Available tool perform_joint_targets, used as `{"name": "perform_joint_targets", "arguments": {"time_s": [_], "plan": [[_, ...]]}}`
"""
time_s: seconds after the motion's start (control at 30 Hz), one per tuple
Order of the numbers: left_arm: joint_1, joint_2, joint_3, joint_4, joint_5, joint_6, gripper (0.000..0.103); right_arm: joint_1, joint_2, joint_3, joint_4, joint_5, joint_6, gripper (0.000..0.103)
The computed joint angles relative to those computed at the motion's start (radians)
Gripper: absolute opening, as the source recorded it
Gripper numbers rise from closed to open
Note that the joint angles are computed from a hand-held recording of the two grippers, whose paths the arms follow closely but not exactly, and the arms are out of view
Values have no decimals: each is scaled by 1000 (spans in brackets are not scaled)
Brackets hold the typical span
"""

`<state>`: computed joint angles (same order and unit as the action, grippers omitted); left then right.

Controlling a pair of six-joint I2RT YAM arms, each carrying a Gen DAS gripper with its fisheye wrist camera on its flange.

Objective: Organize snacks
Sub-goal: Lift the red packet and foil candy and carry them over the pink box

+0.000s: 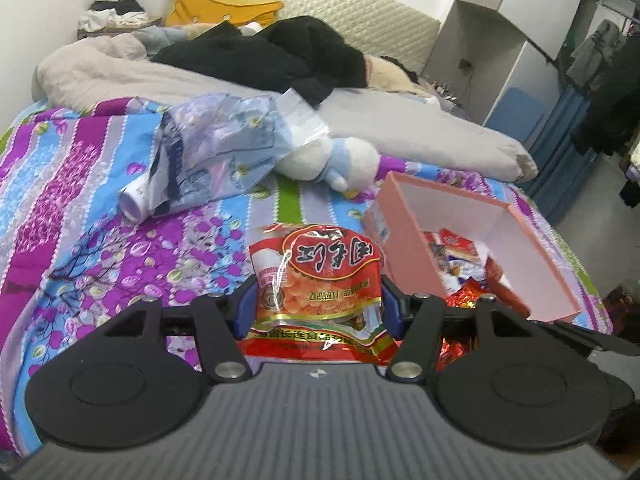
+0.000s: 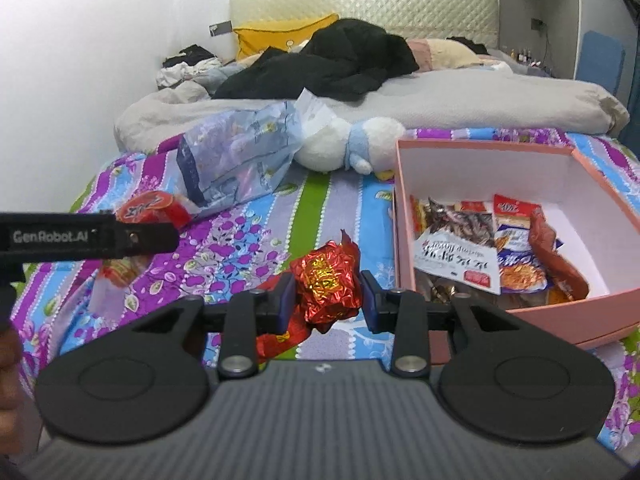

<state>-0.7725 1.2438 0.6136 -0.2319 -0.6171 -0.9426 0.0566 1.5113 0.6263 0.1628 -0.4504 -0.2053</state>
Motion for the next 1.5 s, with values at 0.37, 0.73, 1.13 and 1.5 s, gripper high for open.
{"name": "perform_joint_targets", "arguments": {"time_s": [0.37,0.73,1.13,1.5], "plan": [[48,106,246,9,51,180,66,-91,-55,140,-66,-55,28,37],[93,345,617,51,145,385,66,-195,48,358,-51,-84,76,38],[163,787,1014,-3,346,435,67,-290,326,540,-63,-28,77,38],[211,1195,1420,-181,467,438,67,-301,642,769,-184,29,39,38]]}}
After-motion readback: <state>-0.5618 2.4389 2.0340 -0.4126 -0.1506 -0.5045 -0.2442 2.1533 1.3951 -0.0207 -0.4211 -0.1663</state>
